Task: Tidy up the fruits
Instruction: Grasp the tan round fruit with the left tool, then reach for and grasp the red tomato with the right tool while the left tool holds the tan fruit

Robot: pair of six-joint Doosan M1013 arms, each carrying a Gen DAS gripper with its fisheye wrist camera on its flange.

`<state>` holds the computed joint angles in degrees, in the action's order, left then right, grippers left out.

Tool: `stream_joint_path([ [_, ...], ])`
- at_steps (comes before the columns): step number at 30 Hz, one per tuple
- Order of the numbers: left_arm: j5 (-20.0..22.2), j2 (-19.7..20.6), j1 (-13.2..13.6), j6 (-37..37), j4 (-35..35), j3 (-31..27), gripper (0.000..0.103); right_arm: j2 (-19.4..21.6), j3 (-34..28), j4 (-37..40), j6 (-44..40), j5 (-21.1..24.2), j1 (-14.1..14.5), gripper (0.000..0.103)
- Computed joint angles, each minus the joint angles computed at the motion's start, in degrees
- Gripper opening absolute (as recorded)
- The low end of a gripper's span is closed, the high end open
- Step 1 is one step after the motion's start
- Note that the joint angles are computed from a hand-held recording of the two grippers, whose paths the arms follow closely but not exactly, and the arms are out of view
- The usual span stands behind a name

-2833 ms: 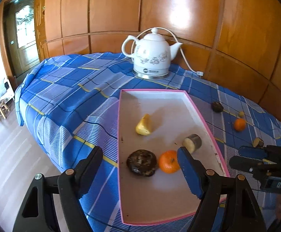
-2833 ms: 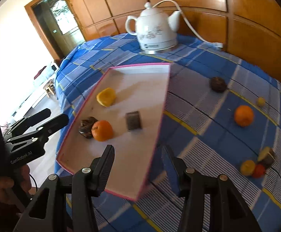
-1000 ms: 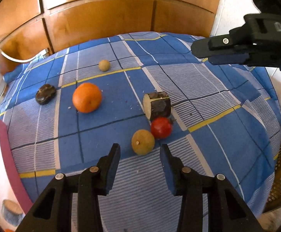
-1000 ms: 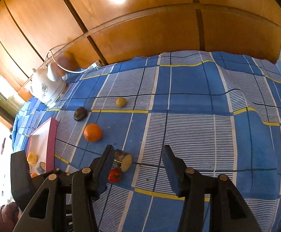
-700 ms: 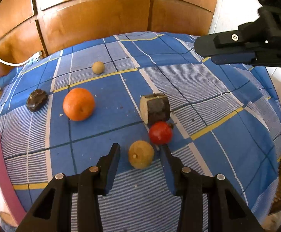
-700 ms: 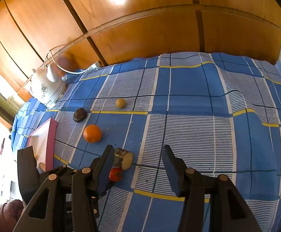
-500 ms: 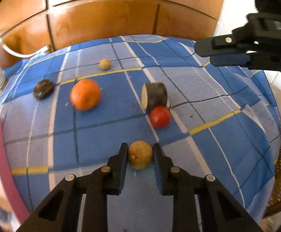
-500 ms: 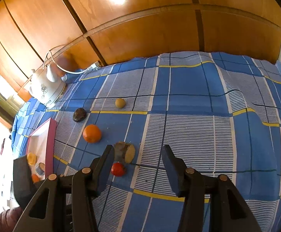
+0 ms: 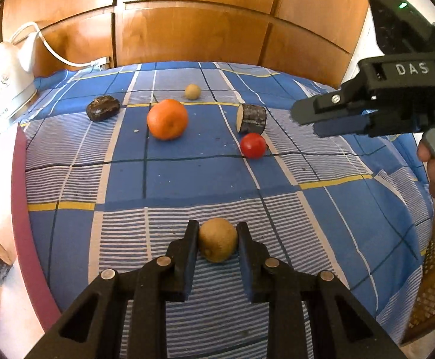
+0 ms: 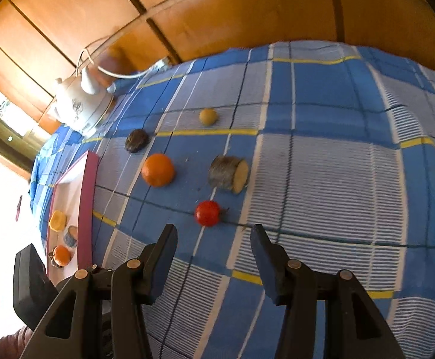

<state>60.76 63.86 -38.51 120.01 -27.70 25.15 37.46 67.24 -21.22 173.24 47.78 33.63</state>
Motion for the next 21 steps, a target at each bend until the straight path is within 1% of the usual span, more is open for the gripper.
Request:
stream_joint_path([
  [2,-0.65,-0.33,-0.01,0.30,-0.07,0.70,0.026,1.07,-1.58,1.31,-2.73,1.32,-0.10,0.052],
  [7,-1.73,-0.88,0.01,0.94,-0.48,1.91,0.026,3.06,-4.49,1.62,-6.34,3.78,-0.13,0.054],
  [9,-2.25,-1.15,0.01,1.17,-0.61,2.49,0.026,3.75,-5.34,1.93,-7.43,4.00,-0.29,0.054],
  [16,-3.48,-1.94,0.08,1.96,-1.35,4.15,0.027,5.97,-8.17,2.33,-9.79,7.49,-0.60,0.054],
  [21,-4.19,-2.41,0.14,2.31,-1.82,5.14,0.027,6.79,-8.94,1.93,-10.54,8.05,-0.82,0.053],
])
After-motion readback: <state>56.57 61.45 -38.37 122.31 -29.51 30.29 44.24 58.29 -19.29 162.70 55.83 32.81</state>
